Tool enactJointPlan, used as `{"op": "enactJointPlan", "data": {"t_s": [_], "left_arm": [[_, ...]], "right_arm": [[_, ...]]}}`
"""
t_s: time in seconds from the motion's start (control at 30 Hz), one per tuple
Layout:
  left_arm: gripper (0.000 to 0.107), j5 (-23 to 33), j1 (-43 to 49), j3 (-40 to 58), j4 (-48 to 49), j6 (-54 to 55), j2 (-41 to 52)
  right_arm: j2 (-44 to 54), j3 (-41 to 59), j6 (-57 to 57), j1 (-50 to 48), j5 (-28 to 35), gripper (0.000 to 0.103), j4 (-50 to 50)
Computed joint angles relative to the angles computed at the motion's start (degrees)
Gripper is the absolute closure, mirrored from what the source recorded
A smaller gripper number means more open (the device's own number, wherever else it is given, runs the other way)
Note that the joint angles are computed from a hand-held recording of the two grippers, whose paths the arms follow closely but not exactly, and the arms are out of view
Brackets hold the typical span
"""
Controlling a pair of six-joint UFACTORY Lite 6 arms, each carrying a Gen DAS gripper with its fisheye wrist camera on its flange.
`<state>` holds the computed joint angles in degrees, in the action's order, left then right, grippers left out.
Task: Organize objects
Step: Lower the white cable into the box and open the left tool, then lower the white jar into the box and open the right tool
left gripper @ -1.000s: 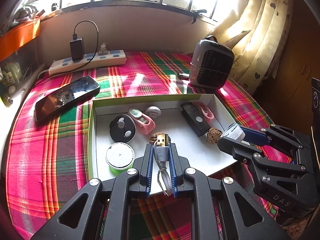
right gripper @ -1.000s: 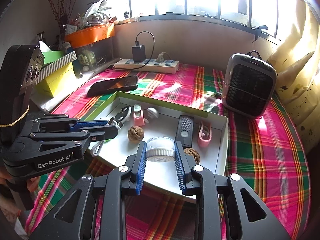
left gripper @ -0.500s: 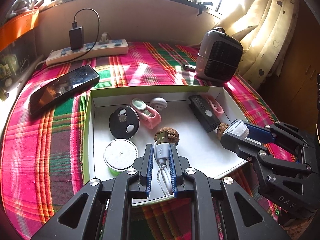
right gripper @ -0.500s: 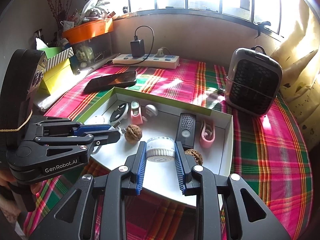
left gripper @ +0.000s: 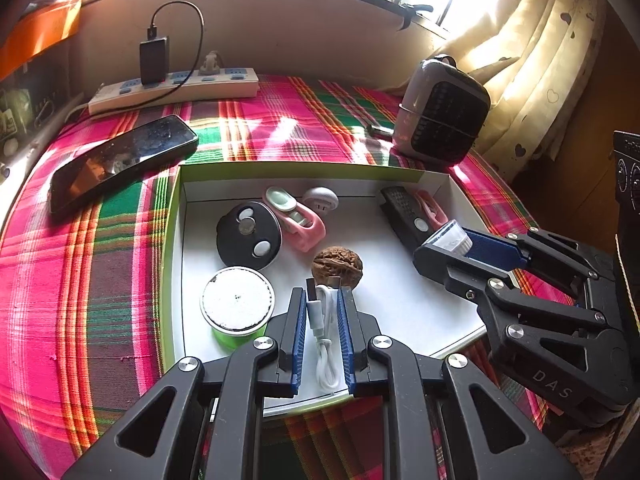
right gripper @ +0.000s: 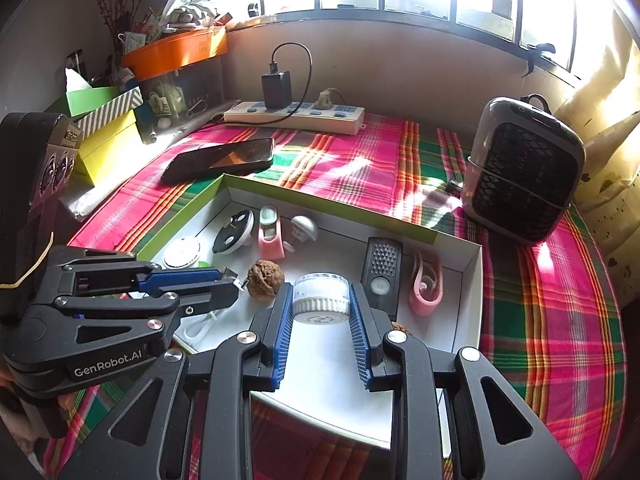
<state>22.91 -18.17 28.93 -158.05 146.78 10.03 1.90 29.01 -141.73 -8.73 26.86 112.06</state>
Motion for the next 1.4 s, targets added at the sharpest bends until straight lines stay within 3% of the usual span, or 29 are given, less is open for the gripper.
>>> {"op": "enactJointPlan", "data": {"t_s": [0.17,0.47,0.83,1.4], "left_arm": [[0.087,0.6,0.2,0.4,0.7,-0.4,1.3],[0.087,2.0,0.3,-0.2,-1.5,2.7,1.2],[0.087,3.5,2.0,-0.4,2.9,-0.3,1.4],[0.087,4.7,2.9,-0.3,5.9,-2.9,1.9]], "right_arm": [[3.0,2.8,-1.1,3.2,-1.8,0.074,3.3],[9.2,8.0,-3.7,6.8,-4.2,0.074,8.4],[13.8,11.8,-6.5,10.2,-6.4,0.074,13.1],[16.3,13.6,-4.5,10.9,-6.3,0.074,12.6]]}}
